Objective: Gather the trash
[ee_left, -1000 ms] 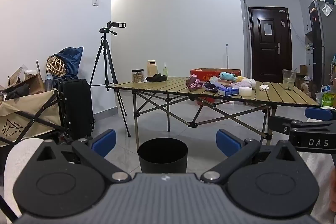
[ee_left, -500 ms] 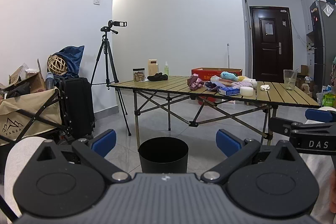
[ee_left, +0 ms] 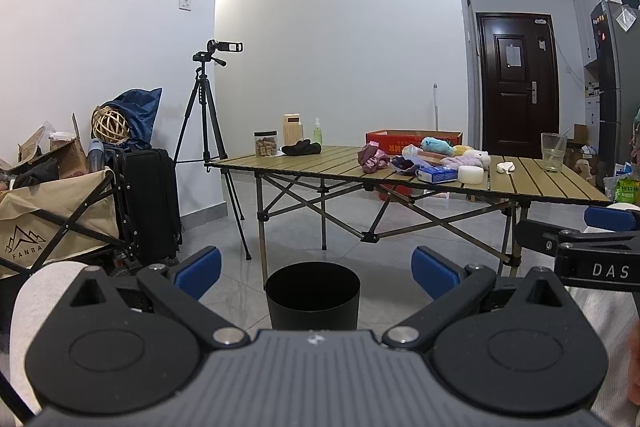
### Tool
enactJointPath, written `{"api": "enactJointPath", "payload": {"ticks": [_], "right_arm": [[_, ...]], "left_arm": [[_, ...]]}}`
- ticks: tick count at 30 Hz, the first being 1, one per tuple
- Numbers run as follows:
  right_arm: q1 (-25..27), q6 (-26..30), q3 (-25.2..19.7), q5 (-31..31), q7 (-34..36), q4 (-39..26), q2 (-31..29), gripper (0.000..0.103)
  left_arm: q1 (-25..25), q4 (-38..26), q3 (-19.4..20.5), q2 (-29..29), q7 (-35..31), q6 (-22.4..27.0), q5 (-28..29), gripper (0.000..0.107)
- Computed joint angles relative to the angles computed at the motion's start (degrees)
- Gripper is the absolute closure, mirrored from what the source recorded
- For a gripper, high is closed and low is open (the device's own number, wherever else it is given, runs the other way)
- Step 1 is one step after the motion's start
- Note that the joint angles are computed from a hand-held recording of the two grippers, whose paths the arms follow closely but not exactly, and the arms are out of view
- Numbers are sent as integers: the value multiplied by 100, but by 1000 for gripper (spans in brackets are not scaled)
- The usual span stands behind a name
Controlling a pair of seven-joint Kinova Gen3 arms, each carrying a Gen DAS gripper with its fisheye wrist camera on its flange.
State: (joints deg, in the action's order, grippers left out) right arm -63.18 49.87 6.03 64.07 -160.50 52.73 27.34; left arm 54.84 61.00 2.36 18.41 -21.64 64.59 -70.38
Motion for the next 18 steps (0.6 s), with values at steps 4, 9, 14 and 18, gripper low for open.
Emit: {"api": "enactJointPath", "payload": {"ticks": [4, 9, 14, 18], "right_arm": [[-12, -24, -4, 36, 4, 47, -20, 0], [19, -125, -45, 62, 95, 137, -65, 0], [3, -177, -37, 159, 73, 215, -94, 0], [27, -212, -71, 205, -17, 279, -134, 0]], "left_arm": [[12, -8, -3, 9, -10, 9, -11, 4], [11, -21, -7, 19, -16, 14, 19, 4], [14, -12, -14, 16, -12, 10, 19, 4], [12, -10, -12, 15, -16, 9, 20, 4]]}}
